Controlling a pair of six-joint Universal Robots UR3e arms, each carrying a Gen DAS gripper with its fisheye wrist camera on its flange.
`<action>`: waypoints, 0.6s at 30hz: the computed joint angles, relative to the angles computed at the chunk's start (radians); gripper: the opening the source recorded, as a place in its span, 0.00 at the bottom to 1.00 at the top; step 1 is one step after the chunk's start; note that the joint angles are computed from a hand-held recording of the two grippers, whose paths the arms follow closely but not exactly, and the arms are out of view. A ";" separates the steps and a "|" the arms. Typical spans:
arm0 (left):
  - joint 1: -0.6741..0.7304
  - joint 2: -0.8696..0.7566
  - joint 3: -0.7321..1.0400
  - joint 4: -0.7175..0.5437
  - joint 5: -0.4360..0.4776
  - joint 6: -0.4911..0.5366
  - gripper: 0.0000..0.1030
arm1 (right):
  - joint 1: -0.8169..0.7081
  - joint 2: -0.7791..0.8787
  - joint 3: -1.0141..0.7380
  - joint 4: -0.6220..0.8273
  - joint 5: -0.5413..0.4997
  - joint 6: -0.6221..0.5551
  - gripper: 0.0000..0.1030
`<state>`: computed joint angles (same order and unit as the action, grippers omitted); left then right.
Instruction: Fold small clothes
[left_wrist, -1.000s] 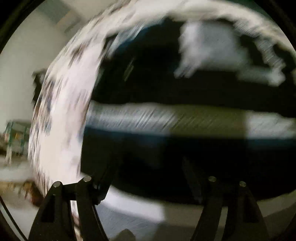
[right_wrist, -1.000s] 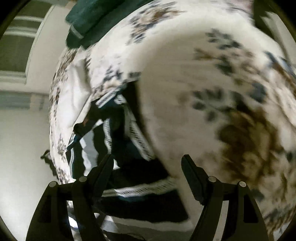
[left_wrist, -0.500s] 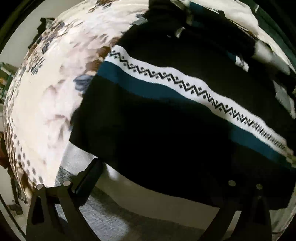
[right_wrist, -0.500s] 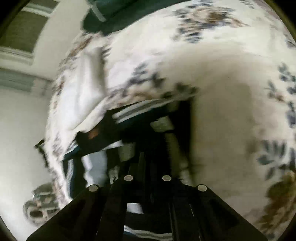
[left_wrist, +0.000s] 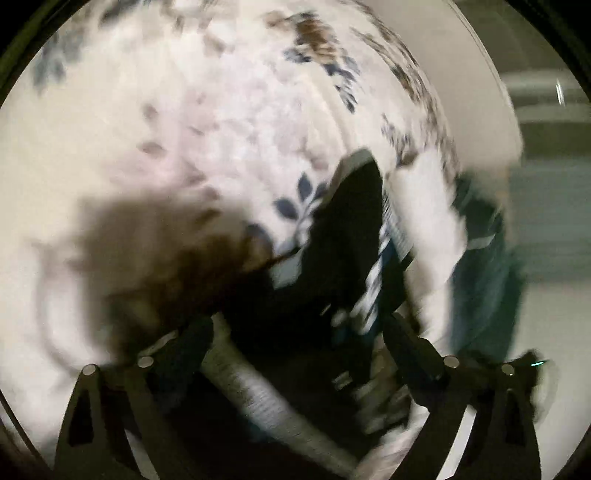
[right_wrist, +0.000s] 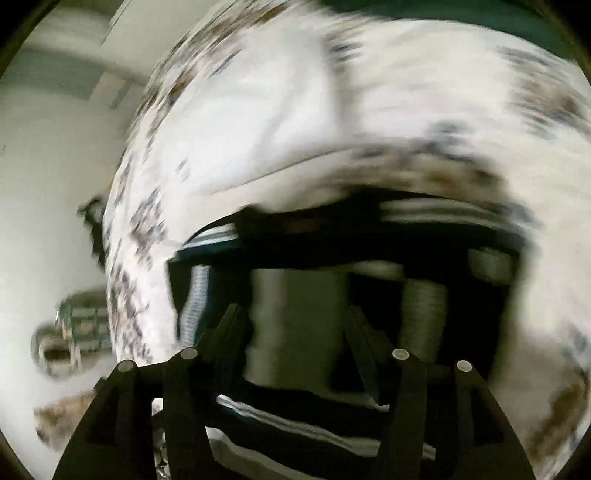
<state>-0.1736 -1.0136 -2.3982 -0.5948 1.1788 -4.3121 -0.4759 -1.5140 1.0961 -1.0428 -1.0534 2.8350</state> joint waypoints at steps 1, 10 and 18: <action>0.034 -0.028 -0.036 0.085 -0.033 -0.025 0.72 | 0.100 0.077 -0.029 -0.066 0.014 0.047 0.57; 0.063 -0.135 -0.108 0.226 -0.038 -0.094 0.06 | 0.526 0.674 -0.539 -0.088 -0.034 0.126 0.57; 0.153 -0.032 -0.146 0.060 -0.067 0.110 0.00 | 0.490 0.584 -0.387 -0.335 -0.080 0.242 0.02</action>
